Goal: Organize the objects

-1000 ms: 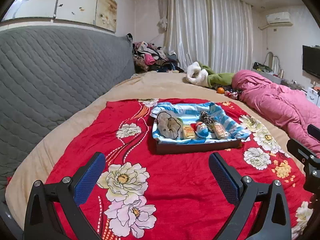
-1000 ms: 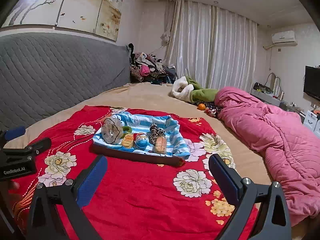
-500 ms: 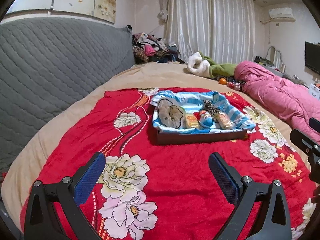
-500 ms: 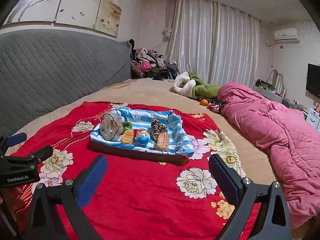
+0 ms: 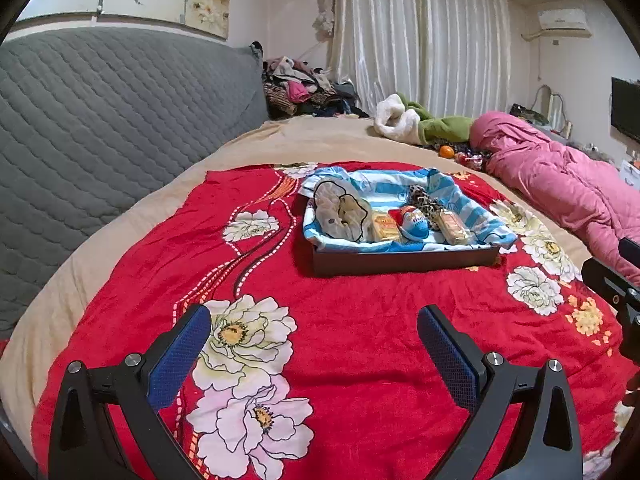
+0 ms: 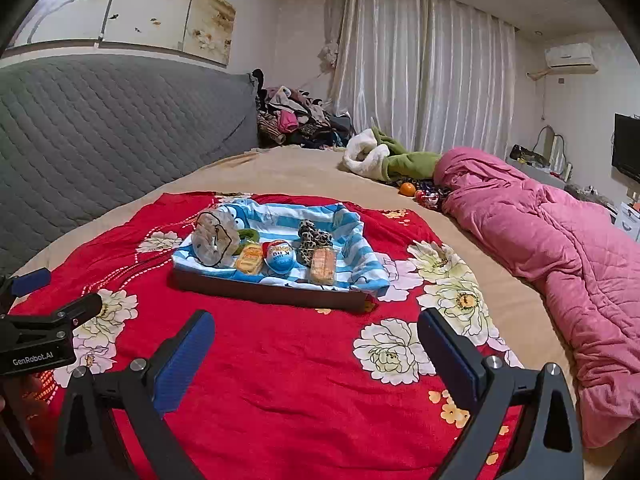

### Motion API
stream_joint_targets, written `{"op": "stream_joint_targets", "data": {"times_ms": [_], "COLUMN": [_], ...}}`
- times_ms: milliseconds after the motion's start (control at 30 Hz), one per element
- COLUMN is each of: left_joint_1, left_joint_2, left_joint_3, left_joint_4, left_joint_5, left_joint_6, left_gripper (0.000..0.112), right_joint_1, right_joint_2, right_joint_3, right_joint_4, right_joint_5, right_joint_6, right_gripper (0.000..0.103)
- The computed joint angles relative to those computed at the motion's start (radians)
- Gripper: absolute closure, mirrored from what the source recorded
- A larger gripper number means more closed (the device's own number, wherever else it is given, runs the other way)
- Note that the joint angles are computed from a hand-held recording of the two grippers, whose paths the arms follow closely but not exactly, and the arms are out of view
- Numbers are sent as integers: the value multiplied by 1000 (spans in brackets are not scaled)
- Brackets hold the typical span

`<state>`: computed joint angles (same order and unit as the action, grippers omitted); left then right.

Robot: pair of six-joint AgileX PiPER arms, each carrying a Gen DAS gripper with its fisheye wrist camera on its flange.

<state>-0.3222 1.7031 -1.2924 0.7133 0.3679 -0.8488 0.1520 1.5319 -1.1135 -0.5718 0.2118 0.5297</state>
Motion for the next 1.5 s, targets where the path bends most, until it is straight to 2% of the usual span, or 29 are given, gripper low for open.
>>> {"op": "stream_joint_targets", "data": {"times_ms": [200, 300, 467, 633, 867, 1333, 1433, 1500], "left_joint_1": [2, 6, 8, 16, 18, 25, 27, 27], "left_joint_2": [28, 48, 69, 96, 124, 185, 199, 209], "left_joint_3": [0, -8, -9, -21, -29, -60, -63, -65], "left_joint_4": [12, -30, -33, -55, -45, -56, -69, -62], "left_joint_5": [-14, -19, -29, -38, -45, -52, -56, -58], "left_joint_6": [-19, 22, 22, 44, 34, 40, 51, 48], "left_gripper": [9, 9, 9, 9, 9, 9, 9, 9], "right_joint_1": [-14, -20, -26, -38, -41, -56, -58, -62], "right_joint_2": [20, 34, 61, 88, 117, 163, 167, 172], "right_joint_3": [5, 6, 16, 14, 13, 5, 9, 10], "right_joint_4": [9, 36, -29, 4, -27, 44, 12, 57], "right_joint_5": [-17, -24, -43, -53, -65, -68, -74, -79], "right_joint_6": [-5, -30, 37, 16, 42, -32, 2, -44], "right_gripper": [1, 1, 1, 1, 1, 1, 1, 1]}}
